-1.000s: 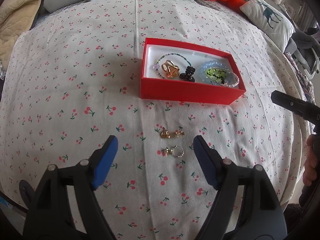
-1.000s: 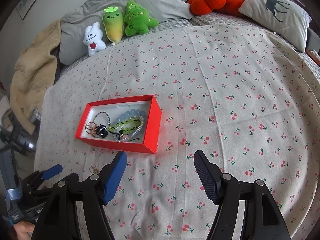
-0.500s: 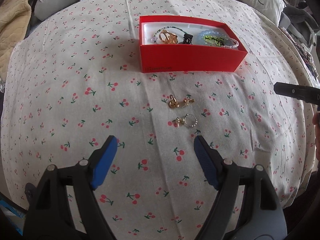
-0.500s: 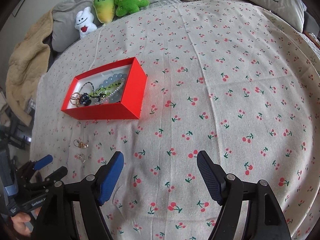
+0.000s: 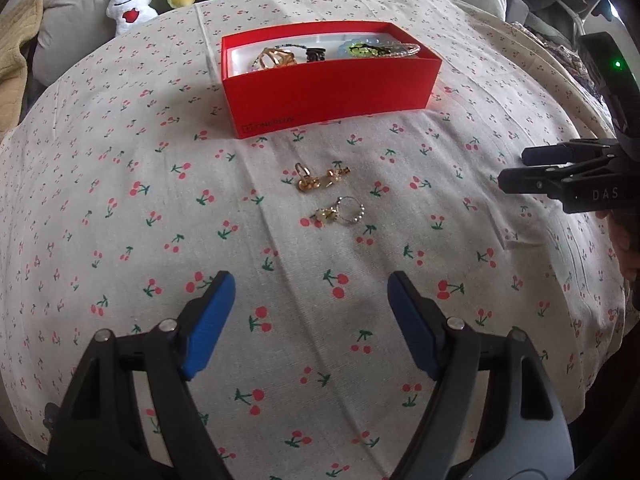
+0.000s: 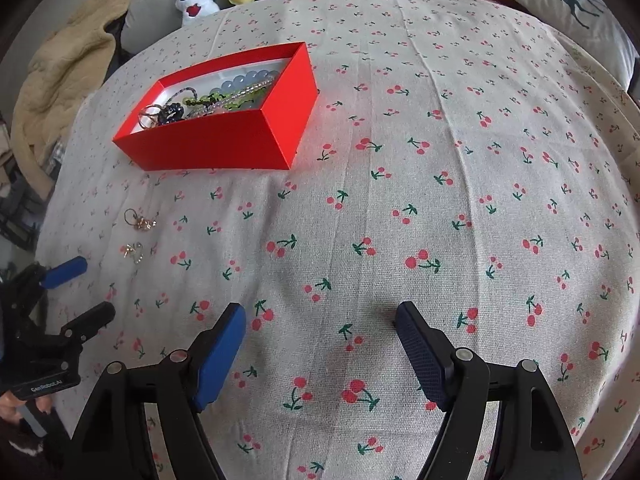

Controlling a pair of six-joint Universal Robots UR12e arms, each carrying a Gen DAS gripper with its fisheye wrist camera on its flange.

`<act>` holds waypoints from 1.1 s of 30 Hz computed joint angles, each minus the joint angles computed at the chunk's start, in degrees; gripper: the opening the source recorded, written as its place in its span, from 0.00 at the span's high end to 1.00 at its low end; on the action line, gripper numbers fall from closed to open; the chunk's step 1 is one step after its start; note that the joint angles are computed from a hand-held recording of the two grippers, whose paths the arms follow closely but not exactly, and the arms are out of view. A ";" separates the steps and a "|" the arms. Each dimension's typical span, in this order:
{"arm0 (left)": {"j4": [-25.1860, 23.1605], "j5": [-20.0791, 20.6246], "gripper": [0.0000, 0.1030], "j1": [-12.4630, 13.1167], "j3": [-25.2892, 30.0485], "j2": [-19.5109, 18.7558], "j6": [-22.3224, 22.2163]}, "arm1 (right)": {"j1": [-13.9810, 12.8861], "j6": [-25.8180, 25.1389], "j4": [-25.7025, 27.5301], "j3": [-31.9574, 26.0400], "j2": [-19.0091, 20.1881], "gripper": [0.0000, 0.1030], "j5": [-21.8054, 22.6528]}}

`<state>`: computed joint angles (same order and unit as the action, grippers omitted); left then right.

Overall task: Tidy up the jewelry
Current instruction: 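Lower the left tool onto a gold earring and close it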

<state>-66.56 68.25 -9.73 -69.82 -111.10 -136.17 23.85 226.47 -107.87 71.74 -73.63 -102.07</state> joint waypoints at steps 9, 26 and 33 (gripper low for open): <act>-3.42 -5.94 0.69 0.25 1.11 -1.02 3.65 | 1.18 -6.26 1.90 -2.00 1.89 0.19 -2.94; -4.68 -7.69 0.74 -0.85 3.37 -3.06 1.75 | 0.49 -8.09 -0.04 -0.65 1.14 0.19 -1.39; -4.10 -7.75 0.74 -1.04 3.70 -3.46 1.70 | 0.41 -8.27 -0.25 -0.47 1.04 0.19 -1.31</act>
